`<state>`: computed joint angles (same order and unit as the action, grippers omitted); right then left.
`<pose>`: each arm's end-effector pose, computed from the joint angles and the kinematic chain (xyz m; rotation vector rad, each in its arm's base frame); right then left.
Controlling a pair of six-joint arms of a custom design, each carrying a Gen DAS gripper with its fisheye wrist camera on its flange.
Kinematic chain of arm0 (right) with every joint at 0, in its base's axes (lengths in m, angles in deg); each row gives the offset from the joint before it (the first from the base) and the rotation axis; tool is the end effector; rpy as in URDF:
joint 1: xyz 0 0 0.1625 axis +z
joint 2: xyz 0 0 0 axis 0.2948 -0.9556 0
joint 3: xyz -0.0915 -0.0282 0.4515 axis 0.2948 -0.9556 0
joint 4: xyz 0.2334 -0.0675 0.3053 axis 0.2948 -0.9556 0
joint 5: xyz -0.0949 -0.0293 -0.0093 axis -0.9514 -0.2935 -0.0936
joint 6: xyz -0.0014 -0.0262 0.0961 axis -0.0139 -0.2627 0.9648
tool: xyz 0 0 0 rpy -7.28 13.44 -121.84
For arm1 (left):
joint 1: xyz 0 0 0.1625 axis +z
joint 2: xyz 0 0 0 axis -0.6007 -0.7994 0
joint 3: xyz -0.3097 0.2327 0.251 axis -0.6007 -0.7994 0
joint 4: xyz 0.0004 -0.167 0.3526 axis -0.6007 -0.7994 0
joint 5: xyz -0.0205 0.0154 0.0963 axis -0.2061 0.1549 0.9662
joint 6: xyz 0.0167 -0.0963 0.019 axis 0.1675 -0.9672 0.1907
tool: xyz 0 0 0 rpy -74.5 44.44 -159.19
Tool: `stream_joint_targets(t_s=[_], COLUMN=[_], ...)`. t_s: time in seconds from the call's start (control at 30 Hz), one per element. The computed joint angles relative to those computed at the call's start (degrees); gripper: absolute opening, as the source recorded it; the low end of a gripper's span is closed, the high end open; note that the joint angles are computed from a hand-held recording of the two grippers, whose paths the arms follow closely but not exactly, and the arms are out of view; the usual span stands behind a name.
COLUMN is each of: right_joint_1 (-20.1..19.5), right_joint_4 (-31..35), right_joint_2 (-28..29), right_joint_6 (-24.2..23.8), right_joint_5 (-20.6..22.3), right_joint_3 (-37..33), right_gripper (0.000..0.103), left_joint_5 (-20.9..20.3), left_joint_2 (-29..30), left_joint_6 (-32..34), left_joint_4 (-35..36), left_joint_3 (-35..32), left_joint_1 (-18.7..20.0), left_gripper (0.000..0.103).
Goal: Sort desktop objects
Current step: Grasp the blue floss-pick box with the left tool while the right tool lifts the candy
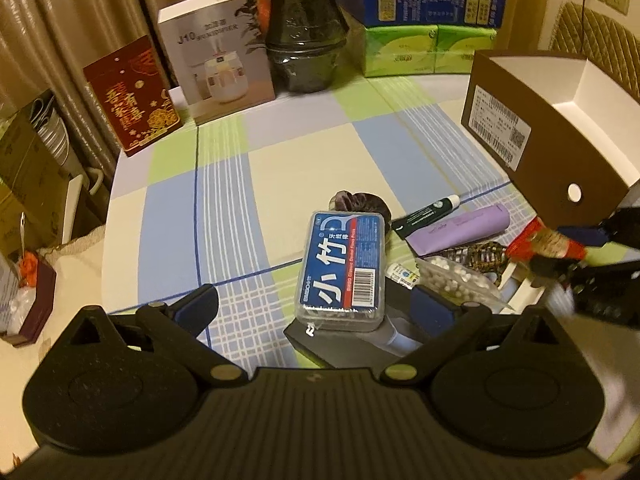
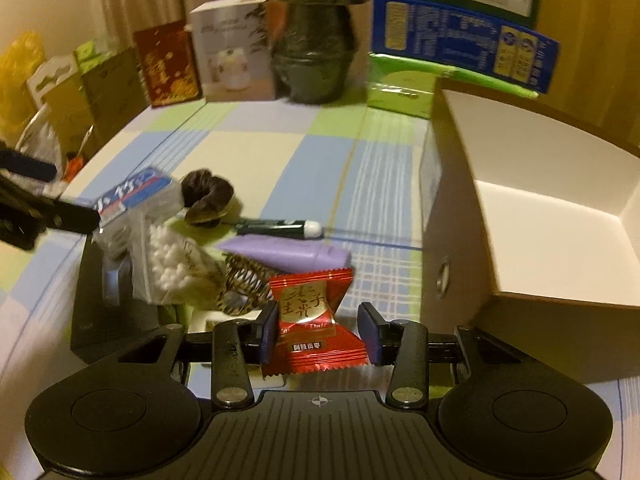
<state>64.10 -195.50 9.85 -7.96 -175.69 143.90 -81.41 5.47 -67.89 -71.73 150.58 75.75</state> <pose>0.0192 -0.6376 0.3872 0.9868 -2.3992 0.5941 -0.4364 -0.6287 0.0236 0.4550 2.1804 -0.6609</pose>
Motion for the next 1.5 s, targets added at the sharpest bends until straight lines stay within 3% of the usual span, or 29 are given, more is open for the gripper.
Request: stream_joint_targets(t_s=[0.33,0.53,0.6,0.7,1.07,1.5], right_joint_1=[-0.23,-0.5,-0.63,-0.81,-1.27,-2.19], right_joint_4=[0.48,0.53,0.96,1.27,4.58,10.61], right_joint_2=[-1.89,-3.05,-3.49,-4.07,-5.3,-7.96], right_joint_6=[4.51,5.81,6.28,6.6,6.39,4.61], right_joint_5=[0.19,0.65,0.93,1.31,3.72,9.48], right_joint_3=[0.04,0.33,0.27,0.44,-0.33,-2.59], right_gripper=[0.04,0.04,0.04,0.04,0.04,0.04], left_joint_5=[-1.78,-2.08,-2.62,-4.2,-1.88,-0.12], left_joint_2=[3.28,5.19,5.46,5.2,4.66,2.42], left_joint_6=[7.44,10.26,10.9,12.62,14.45,7.61], left_joint_4=[-0.63,-0.46,-0.53,-2.85,-4.81,-3.14], left_joint_3=[-4.85,-7.34,-7.62,-6.91,-5.51,-3.84], left_joint_1=[2.52,3.44,3.64,3.8,2.03,-2.71], left_gripper=[0.097,0.089,0.071,0.054,0.053,0.053])
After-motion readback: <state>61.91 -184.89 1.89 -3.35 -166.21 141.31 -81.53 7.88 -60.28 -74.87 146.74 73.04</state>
